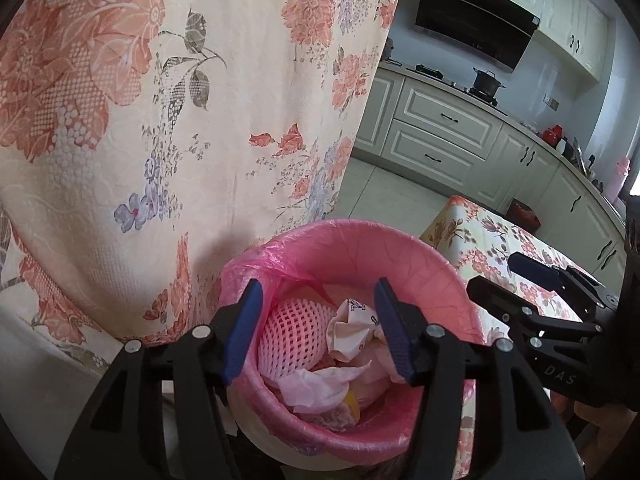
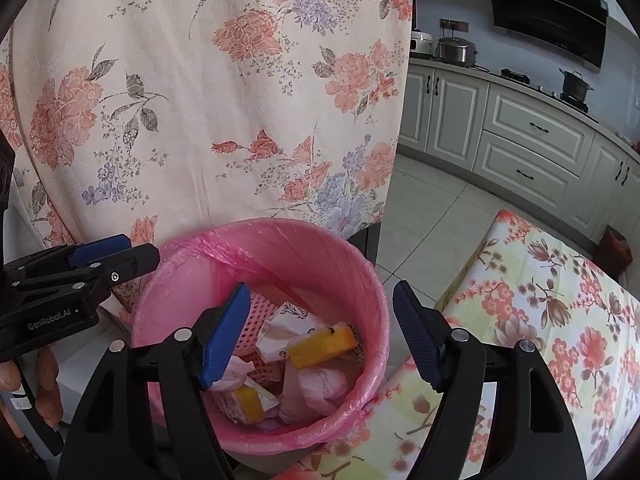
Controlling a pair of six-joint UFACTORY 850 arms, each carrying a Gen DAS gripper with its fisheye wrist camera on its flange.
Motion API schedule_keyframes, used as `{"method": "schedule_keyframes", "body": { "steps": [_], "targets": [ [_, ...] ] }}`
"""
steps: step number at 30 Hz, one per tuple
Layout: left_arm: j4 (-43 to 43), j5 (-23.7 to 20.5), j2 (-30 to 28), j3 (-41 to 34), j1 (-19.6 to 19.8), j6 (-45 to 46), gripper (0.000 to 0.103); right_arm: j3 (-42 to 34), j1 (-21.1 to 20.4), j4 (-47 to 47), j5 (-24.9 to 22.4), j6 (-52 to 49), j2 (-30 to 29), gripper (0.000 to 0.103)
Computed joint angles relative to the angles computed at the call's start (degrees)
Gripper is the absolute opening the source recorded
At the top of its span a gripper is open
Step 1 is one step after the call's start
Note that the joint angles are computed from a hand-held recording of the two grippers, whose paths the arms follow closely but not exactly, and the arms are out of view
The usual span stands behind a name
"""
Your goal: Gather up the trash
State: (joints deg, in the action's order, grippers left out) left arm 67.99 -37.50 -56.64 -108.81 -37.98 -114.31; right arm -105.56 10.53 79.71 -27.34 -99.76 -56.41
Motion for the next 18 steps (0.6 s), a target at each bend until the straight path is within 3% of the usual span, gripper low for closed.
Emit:
{"method": "schedule_keyframes", "body": {
  "steps": [5,18],
  "targets": [
    [0.9,-0.7,1.3,2.0,-1.3,-2.4,0.071,3.5,-1.2,4.7,-0.4,-4.1,1.9,0.074],
    [-0.9,-0.7,3.2,5.1,-5.2,0.2,0.081,15.6,-4.1,15.0,-2.8,-17.2,8.2,0.080]
  ]
}}
